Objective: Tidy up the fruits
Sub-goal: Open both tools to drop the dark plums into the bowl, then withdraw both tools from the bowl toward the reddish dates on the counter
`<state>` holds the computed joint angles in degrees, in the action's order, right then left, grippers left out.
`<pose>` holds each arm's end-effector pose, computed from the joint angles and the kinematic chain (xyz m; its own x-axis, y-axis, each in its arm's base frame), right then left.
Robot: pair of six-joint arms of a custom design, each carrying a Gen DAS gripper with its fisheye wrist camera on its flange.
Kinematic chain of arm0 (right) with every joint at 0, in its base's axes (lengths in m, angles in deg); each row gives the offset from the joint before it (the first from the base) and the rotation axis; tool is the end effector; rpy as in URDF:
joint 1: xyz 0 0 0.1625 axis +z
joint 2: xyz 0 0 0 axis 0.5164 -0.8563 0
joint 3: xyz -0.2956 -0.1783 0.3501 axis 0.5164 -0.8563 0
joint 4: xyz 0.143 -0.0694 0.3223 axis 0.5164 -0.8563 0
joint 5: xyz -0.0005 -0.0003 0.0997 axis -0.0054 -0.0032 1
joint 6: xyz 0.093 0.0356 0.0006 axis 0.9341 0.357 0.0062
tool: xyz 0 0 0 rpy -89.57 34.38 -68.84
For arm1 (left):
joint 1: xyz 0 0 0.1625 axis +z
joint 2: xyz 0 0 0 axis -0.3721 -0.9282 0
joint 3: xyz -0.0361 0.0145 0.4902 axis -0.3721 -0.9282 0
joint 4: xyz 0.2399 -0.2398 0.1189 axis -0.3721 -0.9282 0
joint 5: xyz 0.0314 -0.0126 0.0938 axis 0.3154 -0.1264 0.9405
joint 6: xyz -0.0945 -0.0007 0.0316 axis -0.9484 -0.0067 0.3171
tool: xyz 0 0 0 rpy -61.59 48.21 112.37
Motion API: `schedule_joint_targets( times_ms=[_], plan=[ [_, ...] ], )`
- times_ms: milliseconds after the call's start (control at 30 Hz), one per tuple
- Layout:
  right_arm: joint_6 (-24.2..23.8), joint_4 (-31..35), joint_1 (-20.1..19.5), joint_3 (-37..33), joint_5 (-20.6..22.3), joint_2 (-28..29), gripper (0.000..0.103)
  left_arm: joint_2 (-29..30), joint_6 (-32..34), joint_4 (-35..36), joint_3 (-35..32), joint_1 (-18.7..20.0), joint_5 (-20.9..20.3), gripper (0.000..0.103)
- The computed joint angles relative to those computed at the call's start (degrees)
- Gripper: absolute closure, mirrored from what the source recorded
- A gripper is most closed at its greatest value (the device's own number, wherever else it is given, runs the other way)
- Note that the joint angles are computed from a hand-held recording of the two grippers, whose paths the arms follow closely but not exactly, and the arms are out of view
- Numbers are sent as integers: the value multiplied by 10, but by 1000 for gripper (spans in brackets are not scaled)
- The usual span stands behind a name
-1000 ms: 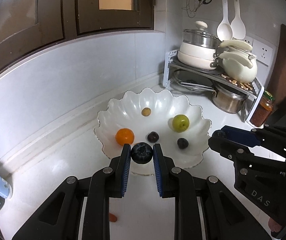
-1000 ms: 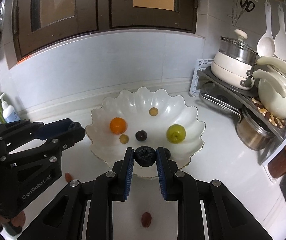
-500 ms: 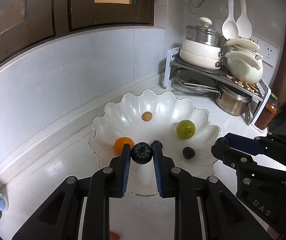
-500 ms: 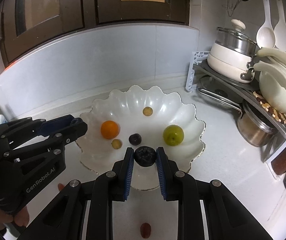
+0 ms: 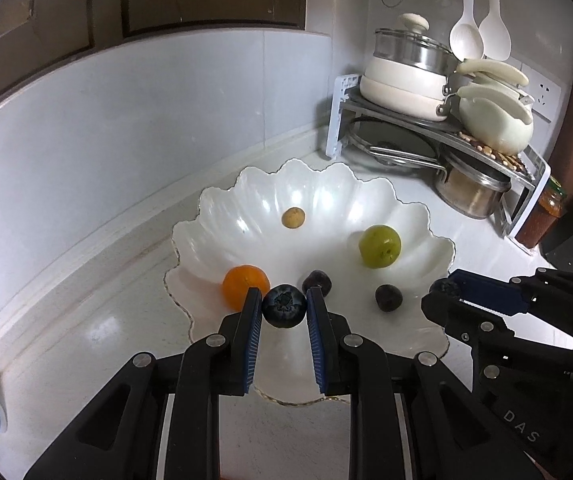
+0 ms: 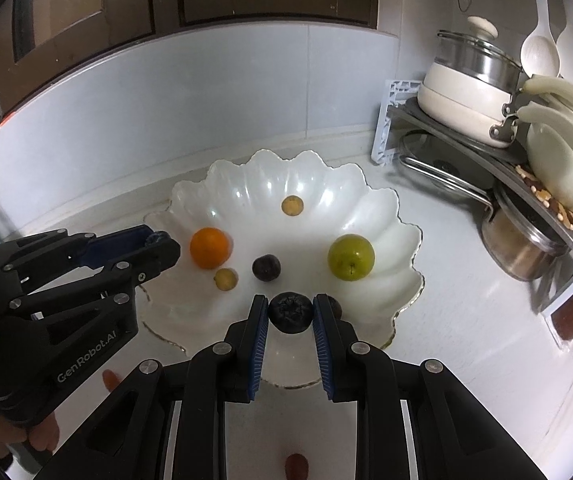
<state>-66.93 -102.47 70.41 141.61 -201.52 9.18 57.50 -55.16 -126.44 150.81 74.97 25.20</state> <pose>0.2310 -0.7289 0.2162 -0.6799 -0.2532 0.6882 -0.6127 0.7117 -0.3435 -0.2996 -0.7415 0.1264 -0.7173 0.1934 -0.6694 0.5821 0.6944 -0.4230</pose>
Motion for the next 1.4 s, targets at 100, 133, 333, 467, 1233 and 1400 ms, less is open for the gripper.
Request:
schedule_joint_targets(
  times_ms=[100,133,333,467,1233,1400],
  plan=[
    [1,6,1,-3,-3,3,79,-1,-1,0,2,2,-3,79],
    [2,6,1,-3,-2,4,78,-3,-3,2,2,2,-5,79],
    [15,6,3,-7,-23,8,60,-5,1,-9,10,1,7,57],
    [17,-9,4,-2,-25,7,42,-7,10,-22,19,-2,18,54],
    [18,-83,17,36,-61,-10,28,-29,-2,-70,72,-21,57,19],
    [18,-99,23,43,-75,-11,24,-36,-1,-84,85,-26,67,17]
  ],
)
